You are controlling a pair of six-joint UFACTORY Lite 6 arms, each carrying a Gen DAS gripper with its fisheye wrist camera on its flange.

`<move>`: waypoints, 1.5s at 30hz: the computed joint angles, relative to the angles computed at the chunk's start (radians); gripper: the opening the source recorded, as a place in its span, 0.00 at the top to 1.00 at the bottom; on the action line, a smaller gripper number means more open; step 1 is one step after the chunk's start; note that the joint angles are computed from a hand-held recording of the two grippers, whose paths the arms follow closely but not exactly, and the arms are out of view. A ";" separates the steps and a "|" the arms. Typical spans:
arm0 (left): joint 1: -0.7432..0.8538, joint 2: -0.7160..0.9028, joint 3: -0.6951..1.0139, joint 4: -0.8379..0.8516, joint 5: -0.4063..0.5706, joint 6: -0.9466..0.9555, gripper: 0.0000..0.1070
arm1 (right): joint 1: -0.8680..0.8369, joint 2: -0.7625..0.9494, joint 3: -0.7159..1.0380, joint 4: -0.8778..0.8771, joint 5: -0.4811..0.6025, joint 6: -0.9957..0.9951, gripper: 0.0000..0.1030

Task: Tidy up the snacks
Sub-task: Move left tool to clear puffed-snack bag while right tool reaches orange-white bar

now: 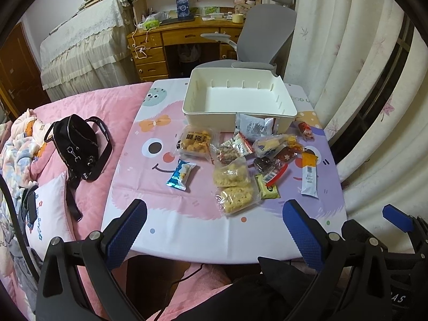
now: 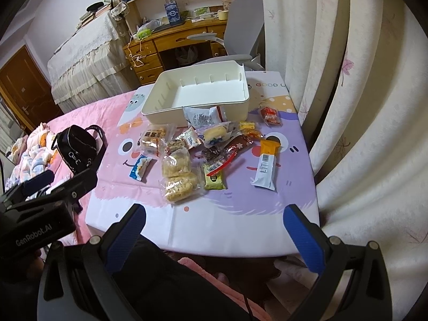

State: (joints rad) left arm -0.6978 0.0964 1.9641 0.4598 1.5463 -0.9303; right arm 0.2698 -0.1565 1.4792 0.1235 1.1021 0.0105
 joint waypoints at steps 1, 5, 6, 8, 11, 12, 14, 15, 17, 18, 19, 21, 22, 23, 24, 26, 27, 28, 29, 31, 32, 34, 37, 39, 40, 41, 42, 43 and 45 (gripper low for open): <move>0.005 0.001 0.000 -0.008 0.000 0.005 0.06 | -0.004 0.003 -0.001 0.004 -0.001 0.001 0.01; 0.046 -0.007 -0.016 -0.053 -0.018 0.033 0.06 | 0.000 -0.001 -0.018 0.001 -0.002 0.022 0.01; 0.058 -0.007 -0.022 -0.069 -0.026 0.039 0.06 | -0.004 0.001 -0.021 0.003 -0.001 0.021 0.01; 0.085 -0.004 -0.037 -0.105 -0.048 0.057 0.06 | 0.008 -0.001 -0.026 -0.010 0.007 0.043 0.02; 0.121 0.007 -0.064 -0.167 -0.090 0.089 0.06 | 0.008 -0.005 -0.036 -0.024 0.020 0.061 0.03; 0.133 0.012 -0.071 -0.188 -0.102 0.101 0.06 | 0.003 -0.005 -0.041 -0.024 0.020 0.063 0.03; 0.157 0.031 -0.082 -0.227 -0.126 0.125 0.06 | -0.009 0.001 -0.046 -0.025 0.019 0.062 0.04; 0.168 0.042 -0.088 -0.244 -0.138 0.133 0.06 | -0.013 0.007 -0.048 -0.028 0.019 0.067 0.04; 0.199 0.068 -0.095 -0.286 -0.161 0.154 0.06 | -0.024 0.025 -0.045 -0.033 0.021 0.068 0.04; 0.215 0.081 -0.102 -0.305 -0.172 0.163 0.06 | -0.027 0.038 -0.041 -0.035 0.024 0.069 0.05; 0.230 0.097 -0.106 -0.325 -0.184 0.171 0.06 | -0.035 0.052 -0.038 -0.032 0.025 0.060 0.05; 0.259 0.127 -0.117 -0.362 -0.204 0.187 0.06 | -0.039 0.085 -0.023 -0.035 0.030 0.052 0.06; 0.272 0.145 -0.122 -0.380 -0.214 0.193 0.06 | -0.039 0.110 -0.011 -0.037 0.033 0.051 0.07; 0.286 0.156 -0.133 -0.395 -0.228 0.203 0.06 | -0.042 0.130 -0.001 -0.038 0.036 0.052 0.07; 0.302 0.179 -0.138 -0.418 -0.240 0.214 0.06 | -0.049 0.155 0.011 -0.037 0.039 0.049 0.07; 0.329 0.224 -0.140 -0.461 -0.254 0.233 0.06 | -0.071 0.210 0.036 -0.025 0.043 0.040 0.08; 0.347 0.251 -0.143 -0.493 -0.262 0.244 0.06 | -0.084 0.244 0.052 -0.018 0.048 0.039 0.08; 0.364 0.271 -0.149 -0.523 -0.268 0.251 0.06 | -0.096 0.278 0.071 -0.009 0.059 0.037 0.09; 0.383 0.291 -0.158 -0.555 -0.276 0.254 0.06 | -0.109 0.317 0.094 0.004 0.074 0.035 0.09; 0.419 0.351 -0.164 -0.611 -0.285 0.259 0.06 | -0.127 0.413 0.156 0.021 0.114 0.046 0.09; 0.430 0.369 -0.168 -0.627 -0.284 0.263 0.06 | -0.132 0.446 0.180 0.029 0.124 0.048 0.09; 0.455 0.448 -0.135 -0.656 -0.277 0.263 0.06 | -0.145 0.528 0.247 0.042 0.146 0.048 0.09; 0.484 0.546 -0.087 -0.679 -0.269 0.244 0.06 | -0.168 0.655 0.349 0.064 0.180 0.062 0.09; 0.499 0.608 -0.047 -0.682 -0.257 0.218 0.06 | -0.186 0.757 0.443 0.078 0.211 0.081 0.09; 0.506 0.639 -0.026 -0.687 -0.250 0.212 0.06 | -0.194 0.809 0.496 0.082 0.230 0.093 0.09; 0.512 0.676 0.003 -0.693 -0.241 0.204 0.06 | -0.199 0.853 0.542 0.080 0.242 0.103 0.09; 0.517 0.716 0.032 -0.699 -0.230 0.197 0.06 | -0.204 0.906 0.597 0.078 0.255 0.115 0.09; 0.522 0.748 0.055 -0.708 -0.224 0.194 0.06 | -0.208 0.956 0.656 0.076 0.276 0.126 0.09; 0.526 0.812 0.111 -0.721 -0.211 0.192 0.06 | -0.214 1.050 0.768 0.072 0.307 0.146 0.10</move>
